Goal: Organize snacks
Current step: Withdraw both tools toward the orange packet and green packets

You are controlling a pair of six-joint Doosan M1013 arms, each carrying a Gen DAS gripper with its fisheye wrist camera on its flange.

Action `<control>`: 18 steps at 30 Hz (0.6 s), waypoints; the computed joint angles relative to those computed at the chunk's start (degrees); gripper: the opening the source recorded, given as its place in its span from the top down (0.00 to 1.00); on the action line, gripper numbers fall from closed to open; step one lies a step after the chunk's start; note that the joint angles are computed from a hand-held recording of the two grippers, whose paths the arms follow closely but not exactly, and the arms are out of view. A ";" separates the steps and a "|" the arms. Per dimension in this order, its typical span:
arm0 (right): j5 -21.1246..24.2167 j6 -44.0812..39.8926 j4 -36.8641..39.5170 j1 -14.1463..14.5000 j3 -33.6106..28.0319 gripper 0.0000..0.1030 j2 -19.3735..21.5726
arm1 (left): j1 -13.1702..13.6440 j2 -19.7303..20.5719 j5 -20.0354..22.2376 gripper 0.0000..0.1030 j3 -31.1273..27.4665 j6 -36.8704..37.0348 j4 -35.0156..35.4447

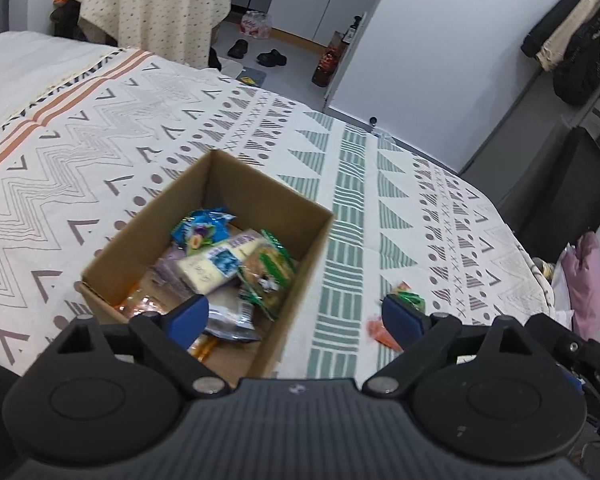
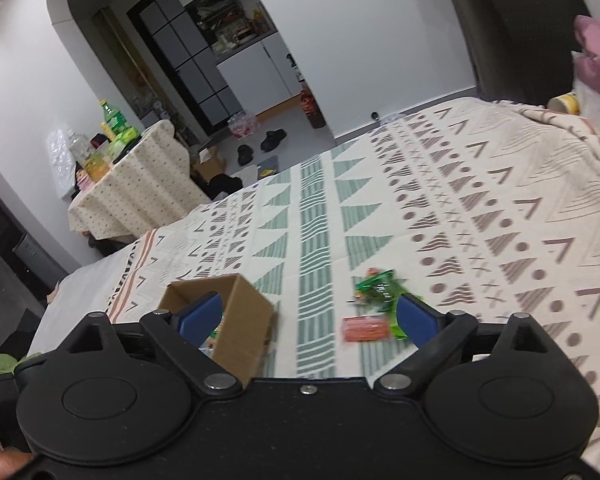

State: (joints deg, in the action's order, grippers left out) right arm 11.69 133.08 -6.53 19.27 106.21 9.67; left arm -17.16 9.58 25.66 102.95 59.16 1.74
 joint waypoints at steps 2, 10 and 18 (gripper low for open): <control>-0.21 -0.12 -0.17 -0.61 0.92 0.07 -0.70 | -0.96 -0.05 0.06 0.09 -0.04 -1.60 2.15; -1.24 -8.51 8.15 -3.55 4.15 0.04 -2.80 | -3.70 0.05 0.92 0.06 -0.33 -4.37 5.03; -0.58 -19.18 17.72 -6.58 6.45 0.00 -4.02 | -6.10 0.49 0.86 0.04 -0.73 -6.37 7.76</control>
State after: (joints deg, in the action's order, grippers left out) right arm 11.10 113.90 11.19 12.68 112.66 5.65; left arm -23.26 10.07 26.51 102.23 52.79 9.50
